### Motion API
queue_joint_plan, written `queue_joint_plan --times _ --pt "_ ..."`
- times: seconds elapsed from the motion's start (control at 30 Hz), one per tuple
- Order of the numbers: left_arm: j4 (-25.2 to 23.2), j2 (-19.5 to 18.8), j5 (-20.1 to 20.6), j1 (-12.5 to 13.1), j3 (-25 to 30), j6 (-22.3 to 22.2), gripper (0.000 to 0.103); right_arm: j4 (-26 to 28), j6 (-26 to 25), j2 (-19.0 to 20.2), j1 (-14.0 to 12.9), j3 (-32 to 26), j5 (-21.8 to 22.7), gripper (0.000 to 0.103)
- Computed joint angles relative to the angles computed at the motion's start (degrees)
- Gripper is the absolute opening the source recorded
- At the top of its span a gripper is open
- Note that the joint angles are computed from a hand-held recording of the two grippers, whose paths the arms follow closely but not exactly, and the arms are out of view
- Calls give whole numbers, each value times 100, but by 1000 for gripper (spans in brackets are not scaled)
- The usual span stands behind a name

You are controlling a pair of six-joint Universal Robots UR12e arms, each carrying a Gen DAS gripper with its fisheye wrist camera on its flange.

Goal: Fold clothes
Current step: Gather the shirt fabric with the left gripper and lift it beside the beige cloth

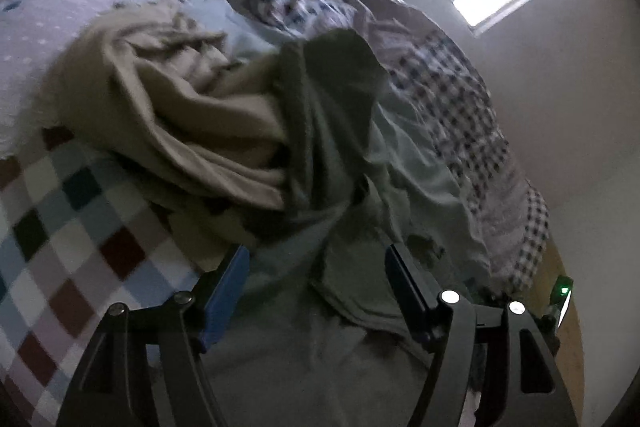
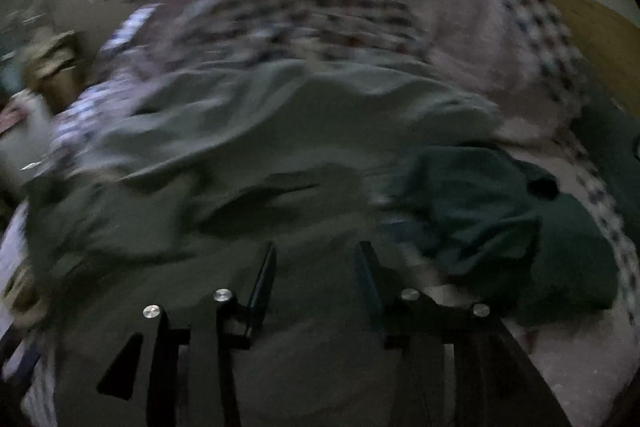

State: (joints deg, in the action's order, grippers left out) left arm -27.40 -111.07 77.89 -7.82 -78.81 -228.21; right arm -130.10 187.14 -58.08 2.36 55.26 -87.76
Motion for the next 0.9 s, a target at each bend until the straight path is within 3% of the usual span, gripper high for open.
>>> queue_joint_plan --times 0.13,0.23,0.4,0.47,0.7,0.9 --pt "223 -102 -774 71 0 -187 74 -307 -932 -220 76 395 1222 45" --pt "594 -227 -1461 172 -57 -688 74 -304 -1692 -297 208 550 1606 43" --pt "1177 -507 -2458 313 -66 -1597 74 -726 -1182 -621 65 1091 2013 43" --pt "1135 -537 -2438 309 -51 -1689 74 -940 -1044 -773 2 1300 1924 43" --pt "490 -576 -1970 180 204 -1060 74 -1971 -79 -1480 -419 2351 1474 50" --pt "628 -653 -1773 163 277 -1040 72 -1907 -13 -1753 -750 2722 1006 51"
